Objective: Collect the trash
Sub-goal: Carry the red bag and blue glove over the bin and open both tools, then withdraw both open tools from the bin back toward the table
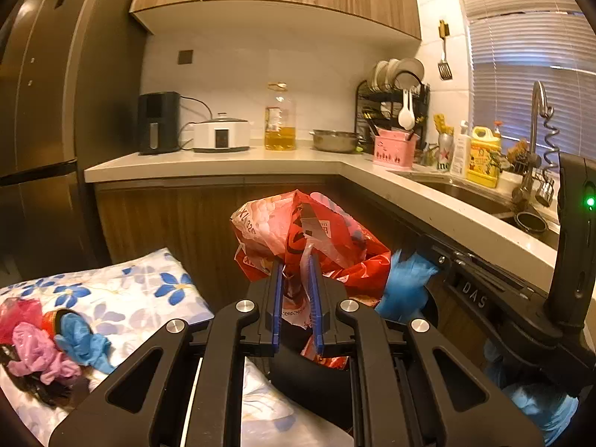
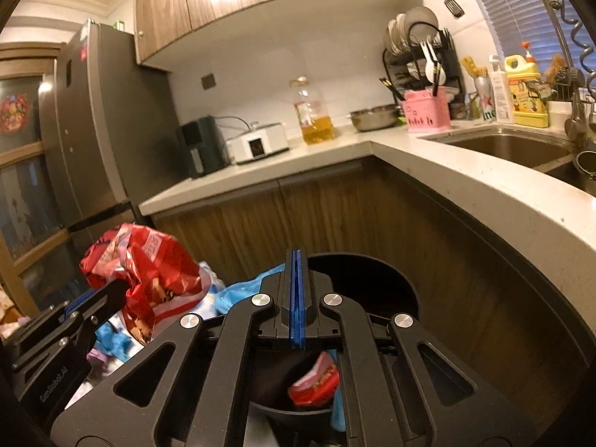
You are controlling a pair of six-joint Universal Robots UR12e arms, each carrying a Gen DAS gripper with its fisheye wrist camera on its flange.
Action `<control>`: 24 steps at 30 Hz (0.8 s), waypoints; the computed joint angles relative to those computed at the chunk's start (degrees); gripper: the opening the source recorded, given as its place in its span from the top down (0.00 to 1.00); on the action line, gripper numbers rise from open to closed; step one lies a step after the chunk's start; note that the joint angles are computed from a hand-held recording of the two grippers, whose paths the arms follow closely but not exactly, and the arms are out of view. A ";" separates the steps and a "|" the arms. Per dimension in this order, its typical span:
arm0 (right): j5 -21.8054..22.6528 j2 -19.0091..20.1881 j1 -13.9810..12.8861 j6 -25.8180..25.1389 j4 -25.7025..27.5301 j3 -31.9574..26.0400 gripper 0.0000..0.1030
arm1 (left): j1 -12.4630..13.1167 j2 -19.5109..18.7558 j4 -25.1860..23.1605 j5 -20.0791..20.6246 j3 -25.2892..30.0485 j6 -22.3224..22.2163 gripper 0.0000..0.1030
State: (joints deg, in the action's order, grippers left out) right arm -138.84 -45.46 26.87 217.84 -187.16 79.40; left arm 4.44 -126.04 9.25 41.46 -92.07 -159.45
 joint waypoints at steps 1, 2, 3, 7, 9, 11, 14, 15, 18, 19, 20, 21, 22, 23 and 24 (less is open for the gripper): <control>-0.03 -0.19 -0.08 0.90 0.64 0.35 0.87 | -0.23 -0.11 -0.50 0.13 0.07 0.76 0.87; -0.30 -0.27 -0.12 1.37 0.55 0.66 0.75 | -0.46 -0.25 -1.18 0.08 0.20 1.61 0.87; -0.77 -0.28 -0.08 1.67 0.56 0.78 0.69 | -0.72 -0.37 -1.91 0.40 0.36 2.28 0.86; -2.99 -0.97 0.03 5.27 2.78 2.11 0.64 | -1.10 -0.55 -5.30 0.43 0.64 4.56 0.84; -3.91 -1.29 0.18 7.04 3.61 2.78 0.61 | -1.30 -0.67 -5.91 0.80 0.69 5.16 0.79; -4.99 -1.37 0.43 7.87 4.29 3.04 0.57 | -1.50 -0.63 -7.27 0.87 0.62 6.80 0.73; -5.92 -1.39 0.80 8.81 5.91 3.14 0.55 | -1.71 -0.77 -6.57 1.86 0.33 7.91 0.46; -5.96 -1.42 0.87 8.98 6.13 3.24 0.54 | -1.68 -0.88 -6.00 2.12 0.28 7.62 0.33; -6.41 -1.44 1.12 9.01 6.96 3.25 0.53 | -1.21 -1.09 -5.00 2.20 0.19 5.97 0.27; -6.64 -1.42 1.23 8.93 7.13 3.23 0.53 | -1.12 -1.09 -4.65 2.56 0.16 5.51 0.25; -6.89 -1.43 1.33 8.85 7.40 3.18 0.52 | -0.95 -1.15 -4.20 2.90 0.13 5.03 0.22; -7.12 -1.41 1.45 8.80 7.53 3.16 0.52 | -0.65 -1.17 -4.09 3.07 0.05 4.64 0.21; -7.34 -1.39 1.58 8.87 7.83 3.07 0.51 | -0.52 -1.10 -4.35 3.44 -0.01 4.43 0.21; -7.50 -1.38 1.72 8.96 8.20 2.99 0.50 | -0.33 -1.00 -4.68 3.86 -0.15 4.09 0.21; -7.55 -1.33 1.82 8.81 8.22 2.90 0.50 | -0.10 -0.91 -4.78 4.02 -0.34 3.67 0.19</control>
